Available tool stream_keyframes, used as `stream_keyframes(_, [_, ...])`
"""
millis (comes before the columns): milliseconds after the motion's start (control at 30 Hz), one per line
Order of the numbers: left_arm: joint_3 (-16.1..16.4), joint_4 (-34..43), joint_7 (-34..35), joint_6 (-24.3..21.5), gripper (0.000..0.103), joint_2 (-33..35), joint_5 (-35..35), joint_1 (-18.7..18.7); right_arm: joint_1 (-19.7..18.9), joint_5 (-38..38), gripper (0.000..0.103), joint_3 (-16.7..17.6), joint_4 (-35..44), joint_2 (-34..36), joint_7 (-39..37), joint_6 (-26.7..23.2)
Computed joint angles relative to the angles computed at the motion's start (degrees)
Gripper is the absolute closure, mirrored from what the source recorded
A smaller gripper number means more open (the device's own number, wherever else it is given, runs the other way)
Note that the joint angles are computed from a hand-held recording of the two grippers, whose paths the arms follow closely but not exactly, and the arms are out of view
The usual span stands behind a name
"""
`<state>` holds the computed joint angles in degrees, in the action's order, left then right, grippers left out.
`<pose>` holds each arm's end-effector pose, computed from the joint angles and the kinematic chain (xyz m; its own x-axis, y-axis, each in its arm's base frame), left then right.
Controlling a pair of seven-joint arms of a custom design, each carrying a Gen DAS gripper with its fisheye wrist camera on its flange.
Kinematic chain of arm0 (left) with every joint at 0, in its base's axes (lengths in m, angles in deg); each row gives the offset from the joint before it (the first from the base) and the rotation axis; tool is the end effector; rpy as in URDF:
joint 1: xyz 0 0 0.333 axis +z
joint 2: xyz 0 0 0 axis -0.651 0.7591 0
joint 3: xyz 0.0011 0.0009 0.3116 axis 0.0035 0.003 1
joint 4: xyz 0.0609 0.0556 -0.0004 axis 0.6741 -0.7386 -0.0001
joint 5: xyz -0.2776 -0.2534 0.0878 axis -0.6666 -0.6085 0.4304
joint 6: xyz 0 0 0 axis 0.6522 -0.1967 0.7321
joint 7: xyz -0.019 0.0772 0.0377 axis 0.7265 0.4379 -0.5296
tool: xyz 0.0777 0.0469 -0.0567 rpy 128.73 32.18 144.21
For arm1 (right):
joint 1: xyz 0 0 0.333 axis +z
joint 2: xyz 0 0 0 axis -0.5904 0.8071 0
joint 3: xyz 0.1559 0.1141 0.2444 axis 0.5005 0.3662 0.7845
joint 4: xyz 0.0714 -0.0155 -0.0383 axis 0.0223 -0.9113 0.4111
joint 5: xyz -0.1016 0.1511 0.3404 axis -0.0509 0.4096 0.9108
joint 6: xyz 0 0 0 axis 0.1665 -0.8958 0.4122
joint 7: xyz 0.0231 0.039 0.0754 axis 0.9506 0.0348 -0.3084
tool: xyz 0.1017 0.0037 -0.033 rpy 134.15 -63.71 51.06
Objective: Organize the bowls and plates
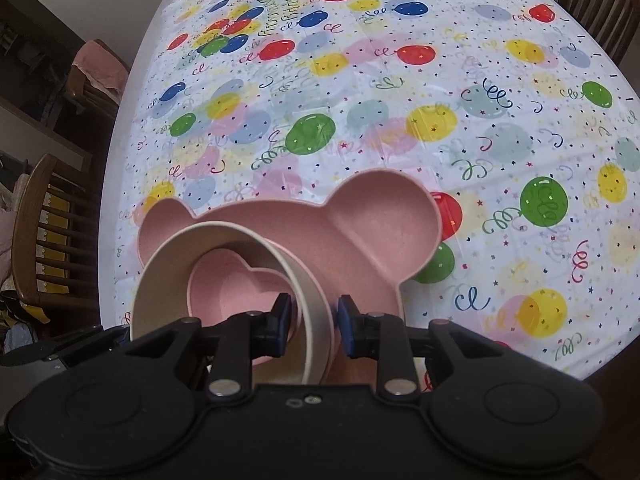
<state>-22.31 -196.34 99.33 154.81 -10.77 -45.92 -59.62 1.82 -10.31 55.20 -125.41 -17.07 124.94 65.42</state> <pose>0.3916 -0.3313 0.4578 0.2063 -0.9563 0.2074 -0.9036 -0.2675 -0.3347 0.4450 0.5278 0.4601 0.2048 -0.9293 -0.3072 -0.9552 -0.1212 -0.2701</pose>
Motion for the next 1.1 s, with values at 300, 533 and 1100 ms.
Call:
stream_keyframes(300, [-0.5,-0.5,-1.1,0.4,0.057,-1.4,1.6,0.4,-0.5,1.1,0.072,0.4,-1.0,-0.6,-1.7,1.8])
stream_keyframes(533, [-1.4,-1.8,-2.1,0.5,0.046,-3.9,3.0,0.8,-0.8,0.8,0.063,0.5,-3.7,-3.0,-3.4,4.6])
stream_keyframes(1100, [-4.7,-4.8,-1.7,-0.3,0.03,-11.7,3.4,1.5,-1.3,-0.5,0.024,1.2,-16.2,-13.7,-7.3,16.1])
